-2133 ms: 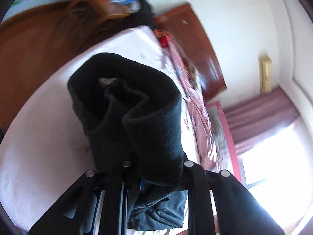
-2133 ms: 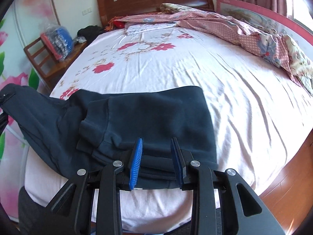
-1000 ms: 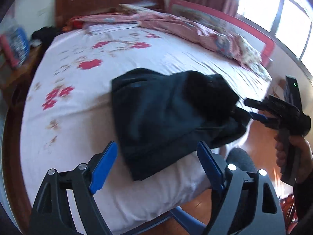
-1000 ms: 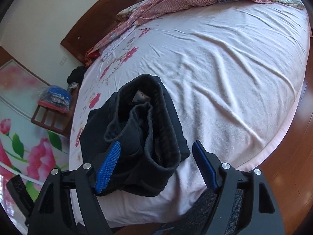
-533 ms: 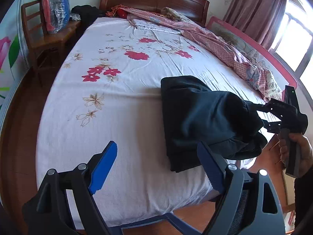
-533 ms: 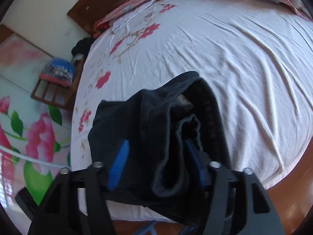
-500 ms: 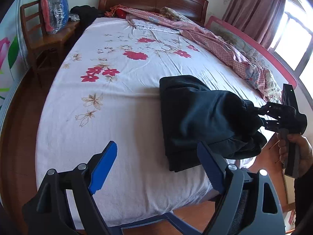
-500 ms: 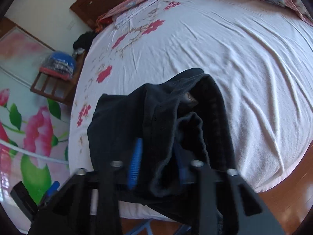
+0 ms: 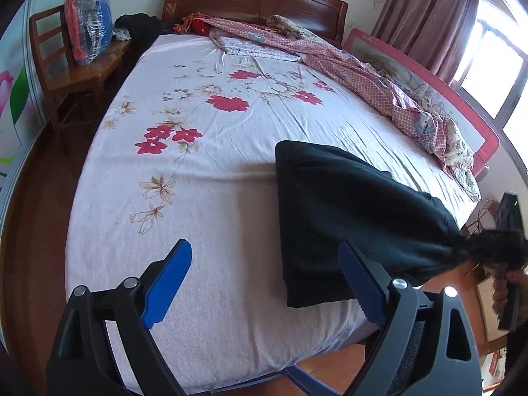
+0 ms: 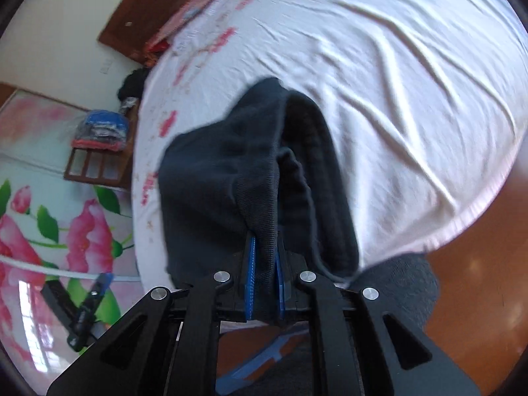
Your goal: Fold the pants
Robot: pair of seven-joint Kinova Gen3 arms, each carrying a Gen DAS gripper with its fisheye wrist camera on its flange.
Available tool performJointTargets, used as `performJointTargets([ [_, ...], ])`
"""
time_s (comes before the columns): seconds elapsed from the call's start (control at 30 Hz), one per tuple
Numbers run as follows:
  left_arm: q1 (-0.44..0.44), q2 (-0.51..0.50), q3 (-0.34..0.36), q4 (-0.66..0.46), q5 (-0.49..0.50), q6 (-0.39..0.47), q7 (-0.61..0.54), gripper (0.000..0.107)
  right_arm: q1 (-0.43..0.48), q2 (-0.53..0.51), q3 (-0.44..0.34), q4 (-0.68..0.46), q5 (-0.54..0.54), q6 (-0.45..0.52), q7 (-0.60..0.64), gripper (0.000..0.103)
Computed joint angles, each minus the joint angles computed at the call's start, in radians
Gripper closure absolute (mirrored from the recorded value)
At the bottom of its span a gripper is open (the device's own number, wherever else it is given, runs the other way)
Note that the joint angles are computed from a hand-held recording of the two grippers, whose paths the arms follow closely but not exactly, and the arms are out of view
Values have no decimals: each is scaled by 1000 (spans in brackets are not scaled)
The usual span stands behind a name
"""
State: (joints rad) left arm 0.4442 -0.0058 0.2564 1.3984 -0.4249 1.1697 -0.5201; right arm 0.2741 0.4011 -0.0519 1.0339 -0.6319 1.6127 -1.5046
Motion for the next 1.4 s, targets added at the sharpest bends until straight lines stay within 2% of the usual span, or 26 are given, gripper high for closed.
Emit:
performJointTargets([
  [0.03,1,3,2,-3,-9,9,5,17,-10,11,9,43,33,-10,10,88],
  [0.1,2,9,-1,-8,-1,13,-9,17,21,16,-28,89,51,-38,-20,72],
  [0.17,15,26,6,-31,-25,47,-12,17,77,15,-99,63,47,-48,-63,57],
  [0.2,21,32,5,-41,-28,57,-27,17,78,6,-108,39,69,-47,-72,51],
  [0.23,27,35,3,-48,-33,64,-35,17,77,0,-112,12,89,-46,-80,39],
  [0.33,37,39,-4,-58,-35,51,-43,17,97,14,-123,-56,96,-70,-96,36],
  [0.37,41,46,-5,-67,-34,52,-46,17,114,21,-135,-58,91,-94,-111,25],
  [0.4,47,48,-5,-71,-40,48,-44,17,119,39,-133,-69,72,-108,-110,22],
  [0.53,68,62,-4,-98,-48,37,-59,17,74,117,-120,-118,66,-71,-87,22],
  [0.57,75,67,-5,-107,-49,40,-61,17,68,117,-115,-103,70,-82,-89,22],
  [0.7,91,74,-12,-117,-36,30,-71,17,126,120,-189,5,-1,-149,-74,22],
  [0.73,96,80,-12,-124,-40,37,-75,17,139,110,-198,33,-18,-173,-47,31],
  [0.77,98,85,-14,-130,-33,41,-85,17,147,107,-211,42,-19,-180,-28,49],
  [0.8,100,88,-18,-132,-30,43,-88,17,143,104,-208,37,-10,-174,-23,55],
  [0.83,106,91,-20,-134,-35,50,-82,17,129,97,-187,23,-6,-162,-15,67],
  [0.87,106,91,-24,-133,-30,48,-84,17,106,93,-170,-9,15,-142,-7,73],
  [0.97,105,93,-30,-132,-17,50,-84,17,-28,60,-81,-121,134,-91,32,77],
  [1.03,104,90,-34,-127,-11,46,-85,17,-121,22,-32,-158,215,-109,96,79],
  [1.1,108,88,-34,-124,-24,50,-72,17,-177,-4,-27,-206,280,-124,131,81],
  [1.17,106,84,-36,-121,-28,54,-64,17,-180,-15,-67,-254,311,-149,171,83],
  [1.2,106,83,-36,-120,-35,59,-52,17,-163,-3,-111,-297,324,-145,183,83],
  [1.27,96,74,-39,-112,-28,51,-46,17,-129,58,-174,-389,307,-121,169,83],
  [1.33,94,76,-37,-115,-39,65,-28,17,-134,145,-171,-472,303,-77,137,83],
  [1.4,86,64,-38,-100,-37,48,-19,17,-150,237,-104,-490,257,-29,102,74],
])
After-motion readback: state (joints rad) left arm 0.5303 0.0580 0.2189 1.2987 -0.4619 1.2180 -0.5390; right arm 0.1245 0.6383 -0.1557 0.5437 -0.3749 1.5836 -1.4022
